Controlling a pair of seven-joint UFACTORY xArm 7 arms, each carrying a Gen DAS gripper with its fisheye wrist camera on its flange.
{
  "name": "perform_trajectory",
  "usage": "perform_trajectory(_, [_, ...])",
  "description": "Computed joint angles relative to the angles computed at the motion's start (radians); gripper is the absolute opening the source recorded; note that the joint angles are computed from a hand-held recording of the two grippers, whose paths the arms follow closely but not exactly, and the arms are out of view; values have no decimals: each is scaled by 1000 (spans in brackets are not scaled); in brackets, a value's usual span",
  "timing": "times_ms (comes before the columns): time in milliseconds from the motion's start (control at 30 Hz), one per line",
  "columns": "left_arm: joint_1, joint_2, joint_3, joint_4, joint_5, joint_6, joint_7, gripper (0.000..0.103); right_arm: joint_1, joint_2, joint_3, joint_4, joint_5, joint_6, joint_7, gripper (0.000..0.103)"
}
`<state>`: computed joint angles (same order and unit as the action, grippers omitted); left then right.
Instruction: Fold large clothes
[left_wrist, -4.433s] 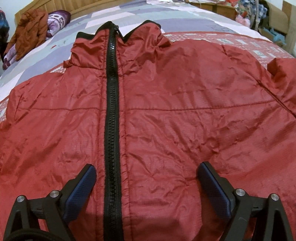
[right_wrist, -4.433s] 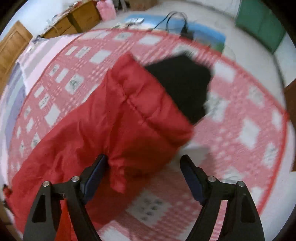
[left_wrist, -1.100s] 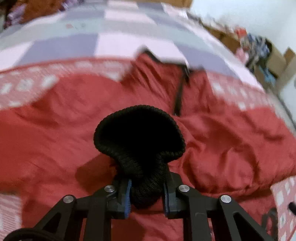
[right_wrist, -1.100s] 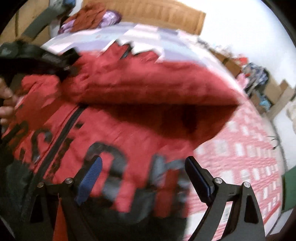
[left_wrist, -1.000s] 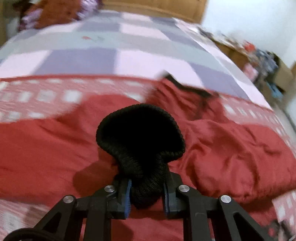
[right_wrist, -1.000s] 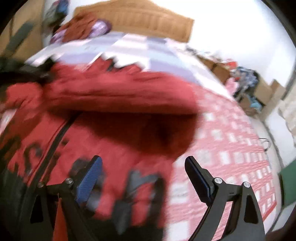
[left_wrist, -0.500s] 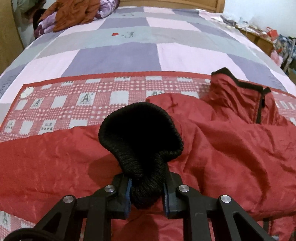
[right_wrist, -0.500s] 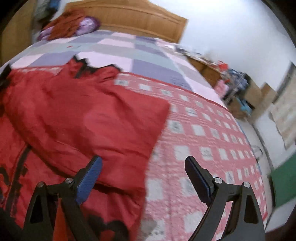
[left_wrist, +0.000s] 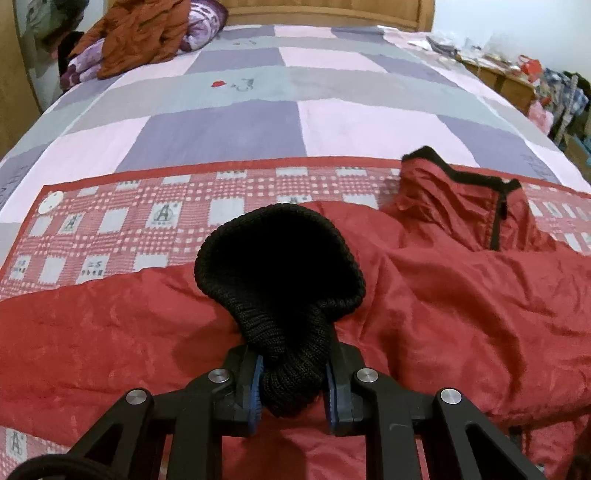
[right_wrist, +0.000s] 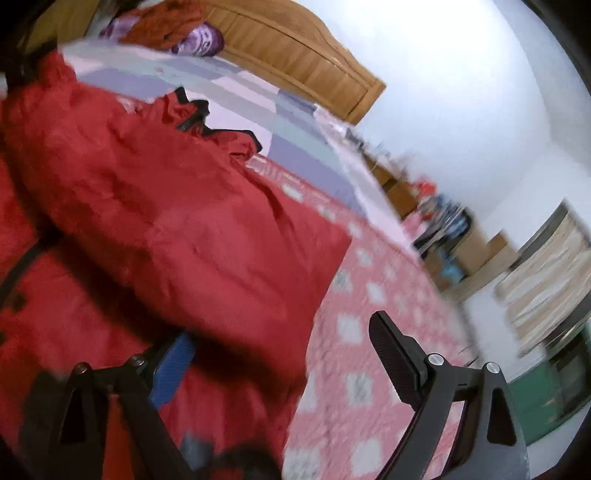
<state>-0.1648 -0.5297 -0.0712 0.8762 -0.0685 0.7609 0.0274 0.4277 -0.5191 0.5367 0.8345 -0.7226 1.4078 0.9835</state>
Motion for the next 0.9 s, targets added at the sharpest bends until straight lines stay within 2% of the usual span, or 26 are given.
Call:
perform_trajectory(67, [-13,5,-4,0,-9,12,2,20,-29,-9,-9,-4,-10,36,38,93])
perform_trajectory(133, [-47,9,-2,-11,-37,21,32,21,-67,-90,-48,-27,40,91,143,93])
perform_trajectory(167, [-51,8,-22,-20,-21,15,35,22,-81,-153,-83,-55,90,104,190,93])
perform_trajectory(233, [-39,3,-77,-47,47,-10,11,21,-83,-239,-137,-114,180,86,203,93])
perform_trajectory(300, [-22,6,-75,-52,60,-6,-39,21,-71,-294,-158,-160,230,45,170,93])
perform_trajectory(400, [15,-9,-53,-60,88,8,-87,22,-46,-319,-123,-175,217,-7,62,93])
perform_trajectory(467, [14,-20,-20,-57,83,32,-58,21,-27,-319,-95,-170,216,-35,-21,93])
perform_trajectory(567, [-15,-32,23,-52,38,73,27,21,-29,-347,-64,-159,263,-47,-53,93])
perform_trajectory(667, [-16,-36,2,-58,43,68,55,21,-24,-393,-47,-129,310,-100,-62,93])
perform_trajectory(767, [-1,-38,-16,-64,49,54,27,21,-98,-364,-9,-72,237,-201,-102,93])
perform_trajectory(800, [3,-40,-15,-68,46,53,16,21,-128,-336,-16,-57,232,-231,-105,93])
perform_trajectory(900, [9,-50,-15,-78,56,52,14,21,-187,-230,-132,-55,306,-377,-101,93])
